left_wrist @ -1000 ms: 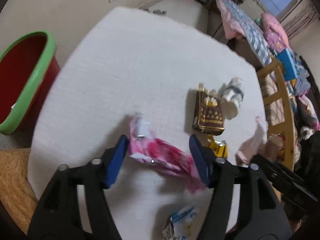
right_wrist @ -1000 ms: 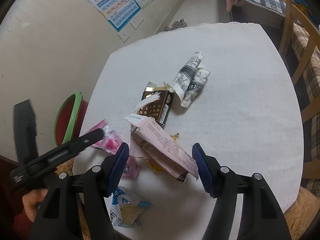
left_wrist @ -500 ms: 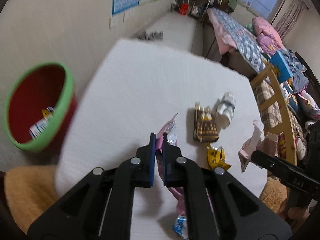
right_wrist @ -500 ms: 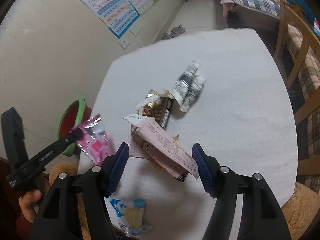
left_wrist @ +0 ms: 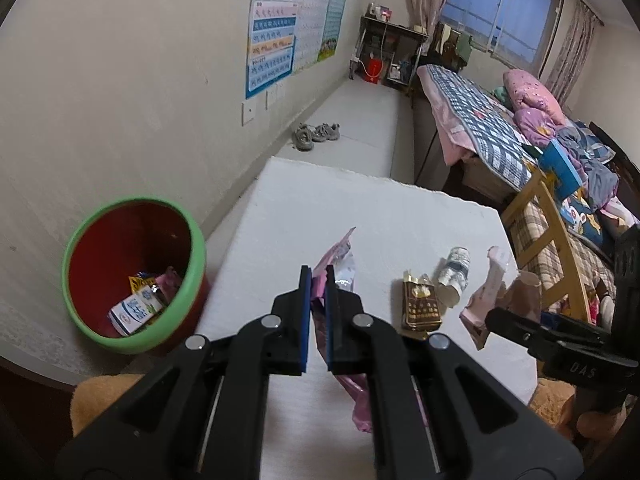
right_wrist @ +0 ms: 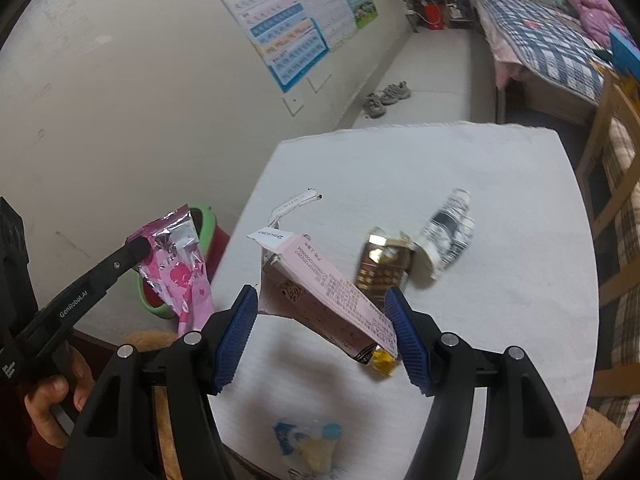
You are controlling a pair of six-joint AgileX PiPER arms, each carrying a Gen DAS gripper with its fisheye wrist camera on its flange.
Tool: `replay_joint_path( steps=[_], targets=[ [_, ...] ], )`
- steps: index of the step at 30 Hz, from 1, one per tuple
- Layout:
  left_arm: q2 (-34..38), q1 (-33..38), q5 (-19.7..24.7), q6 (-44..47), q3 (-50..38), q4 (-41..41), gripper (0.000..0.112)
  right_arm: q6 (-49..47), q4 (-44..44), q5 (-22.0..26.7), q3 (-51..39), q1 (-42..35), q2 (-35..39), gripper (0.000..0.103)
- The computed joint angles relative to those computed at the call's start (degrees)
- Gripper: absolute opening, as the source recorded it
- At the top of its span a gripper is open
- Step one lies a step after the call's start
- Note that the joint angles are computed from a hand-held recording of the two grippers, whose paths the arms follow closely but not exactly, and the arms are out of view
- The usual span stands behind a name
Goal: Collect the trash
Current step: 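Carry the pink wrapper and pink paper box over the red bucket with both tools, then open both tools over the bucket to drop them, then return to the table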
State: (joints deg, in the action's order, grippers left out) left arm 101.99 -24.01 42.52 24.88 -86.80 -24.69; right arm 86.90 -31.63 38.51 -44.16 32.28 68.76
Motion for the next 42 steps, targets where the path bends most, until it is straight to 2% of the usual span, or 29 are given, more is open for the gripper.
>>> replay_joint_path(
  steps=[16, 28, 34, 38, 40, 42],
  targets=[
    [2.78, 8.83, 0.11, 2.05, -2.35, -1.31, 0.005, -16.4, 7.69, -2.81, -17.08, -1.61, 16.54, 0.064],
    [10.22, 17.23, 1.06, -1.06, -12.23, 1.53, 0.005, -35.97, 18.18, -0.61, -41.3, -3.14, 36.07, 0.064],
    [15.19, 19.19, 1.59, -4.78, -19.45, 5.07, 0.005, -45.91, 25.25, 3.65, -58.01, -4.78, 47.46, 0.065],
    [18.09, 19.93, 2.02, -6.46, -23.66, 7.33, 0.005, -50.9, 30.25, 9.91, -72.51, -6.52, 57.25, 0.065],
    [19.44, 20.22, 2.25, -6.95, -25.47, 8.47, 0.005, -51.84, 31.97, 11.77, -76.42, -6.83, 59.84, 0.065],
    [20.83, 20.35, 2.59, -7.54, -27.33, 9.63, 0.005, -52.87, 32.93, 15.81, -84.33, -7.2, 64.42, 0.066]
  ],
)
